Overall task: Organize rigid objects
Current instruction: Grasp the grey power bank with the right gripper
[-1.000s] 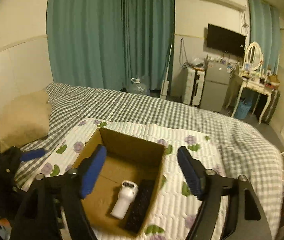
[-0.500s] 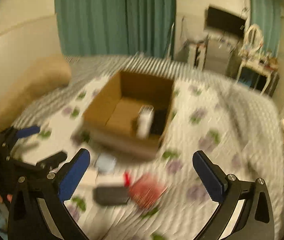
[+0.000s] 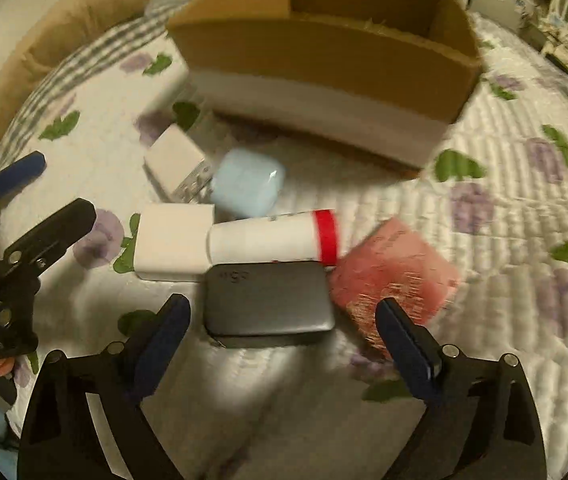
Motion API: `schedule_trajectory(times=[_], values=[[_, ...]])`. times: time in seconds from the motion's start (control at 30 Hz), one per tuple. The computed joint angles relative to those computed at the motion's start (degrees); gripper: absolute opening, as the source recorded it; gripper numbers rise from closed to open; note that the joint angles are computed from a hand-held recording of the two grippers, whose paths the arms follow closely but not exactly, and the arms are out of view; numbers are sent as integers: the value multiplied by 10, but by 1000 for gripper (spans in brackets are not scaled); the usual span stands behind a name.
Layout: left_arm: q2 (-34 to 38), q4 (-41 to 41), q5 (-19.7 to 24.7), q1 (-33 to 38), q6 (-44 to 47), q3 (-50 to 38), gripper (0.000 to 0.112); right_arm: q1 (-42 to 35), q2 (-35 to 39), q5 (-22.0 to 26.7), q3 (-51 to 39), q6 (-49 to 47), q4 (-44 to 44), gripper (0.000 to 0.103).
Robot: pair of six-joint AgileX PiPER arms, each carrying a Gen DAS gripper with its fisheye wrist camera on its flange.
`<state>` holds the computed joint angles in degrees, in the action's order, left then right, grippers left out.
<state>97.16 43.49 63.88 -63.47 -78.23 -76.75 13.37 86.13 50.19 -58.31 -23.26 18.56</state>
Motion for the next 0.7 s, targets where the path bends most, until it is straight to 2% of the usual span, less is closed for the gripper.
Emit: schedule_trajectory(times=[0.03,0.1,0.13,0.3,0.43,0.53,0.6,0.7], values=[[-2,-1,-2,1,-1,2,103,3,18,3,-6,6,-2,84],[-3,-6,-8,5,-1,6,103,6,30,-6,-7,11,0,78],[-1,-9,-6,5,1,3,103,6,31,-6,-6,1,10,69],[16,-29,5,8,38,-21,103,-4,-5,-18,18,-7,19,69],[49,-47,23,8,81,-58,103,-75,-85,-2,32,-69,81,69],[93,-80,32,9,128,-112,103,-98,-115,0,17,-74,64,69],[118,-93,33,9,153,-139,103,-109,-126,-7,14,-78,49,69],[168,-98,58,12,186,-191,103,-129,-107,2,-1,-93,66,69]])
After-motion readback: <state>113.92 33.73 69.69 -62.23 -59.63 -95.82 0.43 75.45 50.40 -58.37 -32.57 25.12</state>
